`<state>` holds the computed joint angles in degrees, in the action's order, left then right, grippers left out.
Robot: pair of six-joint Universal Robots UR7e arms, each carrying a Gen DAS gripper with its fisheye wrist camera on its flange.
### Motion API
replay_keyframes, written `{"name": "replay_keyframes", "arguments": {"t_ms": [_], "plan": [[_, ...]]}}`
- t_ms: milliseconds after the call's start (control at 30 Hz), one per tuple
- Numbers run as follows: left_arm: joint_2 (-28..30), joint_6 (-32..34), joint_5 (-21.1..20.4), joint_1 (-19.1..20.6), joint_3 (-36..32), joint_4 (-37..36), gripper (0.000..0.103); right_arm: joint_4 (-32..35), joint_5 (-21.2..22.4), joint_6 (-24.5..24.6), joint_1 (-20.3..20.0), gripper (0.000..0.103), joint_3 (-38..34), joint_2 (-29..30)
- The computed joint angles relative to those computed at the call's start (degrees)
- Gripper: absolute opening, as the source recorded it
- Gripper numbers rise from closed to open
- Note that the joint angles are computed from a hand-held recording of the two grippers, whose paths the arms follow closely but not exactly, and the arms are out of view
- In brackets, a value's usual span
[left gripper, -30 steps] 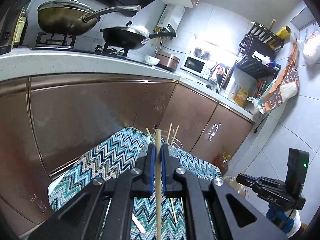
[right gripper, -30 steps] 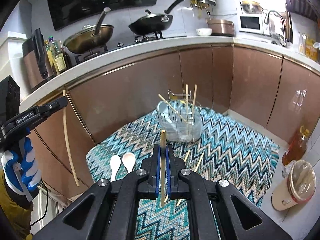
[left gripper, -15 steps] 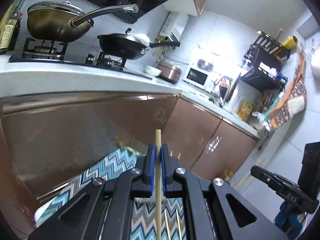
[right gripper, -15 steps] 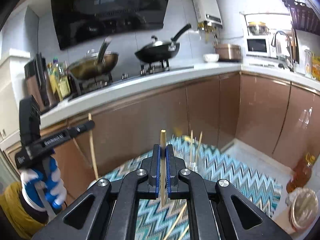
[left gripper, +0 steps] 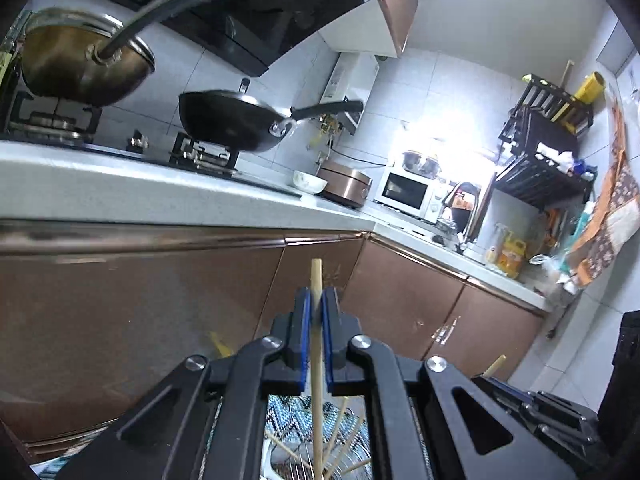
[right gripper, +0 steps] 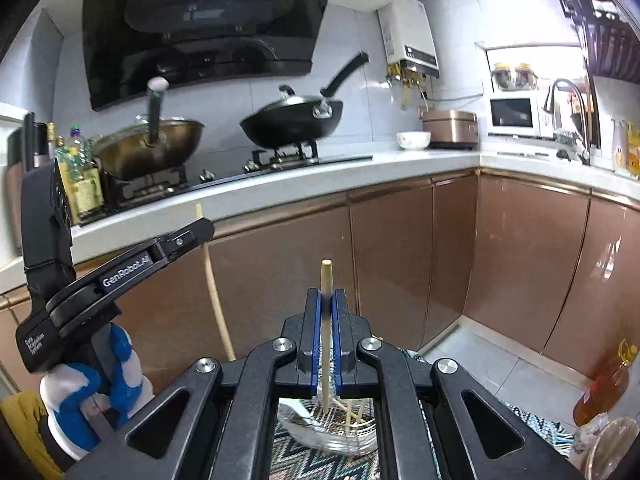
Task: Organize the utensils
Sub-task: 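Lower both chopsticks into the wire holder with both tools, then open both tools and withdraw them from the wire holder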
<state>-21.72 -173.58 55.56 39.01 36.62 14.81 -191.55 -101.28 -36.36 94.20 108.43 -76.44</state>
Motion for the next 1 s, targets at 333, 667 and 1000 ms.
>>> {"name": "replay_keyframes", "arguments": {"t_ms": [333,667,1000], "plan": [[8.0,6.0,-3.6,1.8,-3.1,-6.8,0.005,-1.5,0.4,-0.6,-4.8,0.005,-1.5,4.8],[2.5,3.7,-3.5,0.3,5.0,-5.4,0.032,-1.2,0.3,0.8,-5.7,0.025,1.2,3.1],[-15.5,0.2,-9.5,-5.3,24.4,-2.2,0.050,-7.5,-2.4,1.9,0.2,0.053,9.5,-5.5]]}}
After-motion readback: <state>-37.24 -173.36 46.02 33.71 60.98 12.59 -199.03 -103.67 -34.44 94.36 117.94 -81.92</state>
